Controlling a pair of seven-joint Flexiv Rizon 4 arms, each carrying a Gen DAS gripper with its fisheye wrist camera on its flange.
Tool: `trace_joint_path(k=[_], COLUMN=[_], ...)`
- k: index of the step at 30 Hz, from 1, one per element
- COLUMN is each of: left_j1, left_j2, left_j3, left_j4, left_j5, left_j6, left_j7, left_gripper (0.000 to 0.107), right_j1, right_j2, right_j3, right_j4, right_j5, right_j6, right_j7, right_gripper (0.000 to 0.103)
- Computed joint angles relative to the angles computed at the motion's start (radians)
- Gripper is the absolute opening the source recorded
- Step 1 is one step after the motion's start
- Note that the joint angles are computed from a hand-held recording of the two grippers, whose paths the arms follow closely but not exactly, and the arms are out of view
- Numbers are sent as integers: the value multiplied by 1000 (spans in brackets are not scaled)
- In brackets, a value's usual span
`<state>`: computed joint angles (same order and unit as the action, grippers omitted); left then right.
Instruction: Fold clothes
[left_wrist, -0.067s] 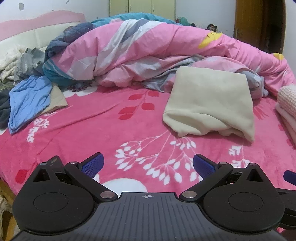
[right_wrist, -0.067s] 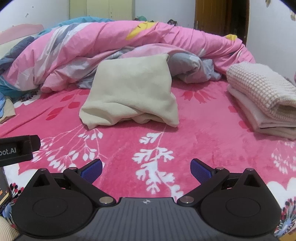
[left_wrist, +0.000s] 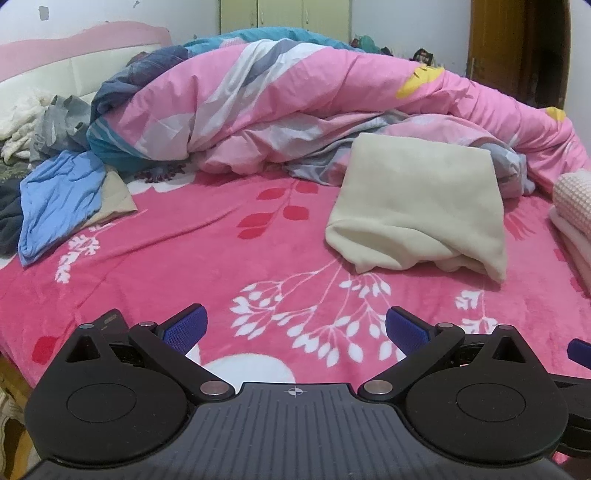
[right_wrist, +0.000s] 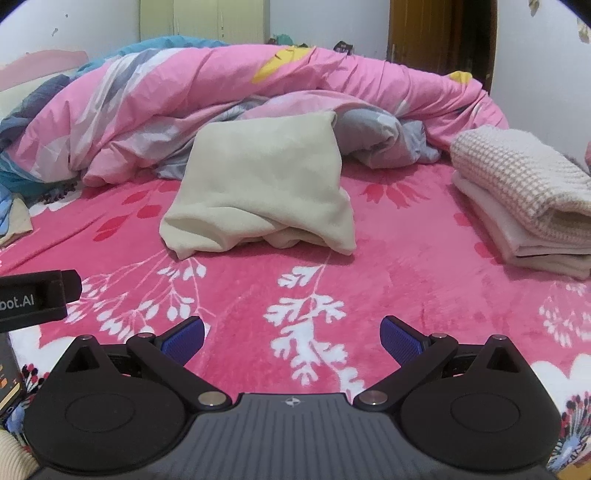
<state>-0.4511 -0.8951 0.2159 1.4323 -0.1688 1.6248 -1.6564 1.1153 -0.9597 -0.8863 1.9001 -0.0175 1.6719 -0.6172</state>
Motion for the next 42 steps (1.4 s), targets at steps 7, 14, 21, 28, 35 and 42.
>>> trace_joint_path(k=[7, 14, 21, 28, 35, 42], left_j1=[12, 19, 2, -5, -11, -24], left_j2=[28, 39, 32, 23, 20, 19], left_j3=[-21, -40, -15, 4, 14, 32], left_j4=[29, 38, 31, 23, 19, 23], left_j5=[11, 11, 0, -3, 5, 10], left_j6=[12, 17, 10, 4, 0, 4], left_j7=[15, 45, 37, 23, 12, 0], left_gripper=[103, 103, 103, 103, 103, 103], right_j1=[47, 63, 61, 56, 60, 64], right_j2=[-9, 3, -4, -1, -3, -4], right_j3=[-44, -56, -55, -53, -58, -63], right_j4=[38, 42, 41, 37, 41, 47], right_j5=[40, 42, 43, 40, 43, 53], right_j6=[32, 5, 9, 6, 11, 15], right_j7=[5, -6, -3, -2, 5, 3], right_gripper=[103, 103, 103, 103, 103, 103])
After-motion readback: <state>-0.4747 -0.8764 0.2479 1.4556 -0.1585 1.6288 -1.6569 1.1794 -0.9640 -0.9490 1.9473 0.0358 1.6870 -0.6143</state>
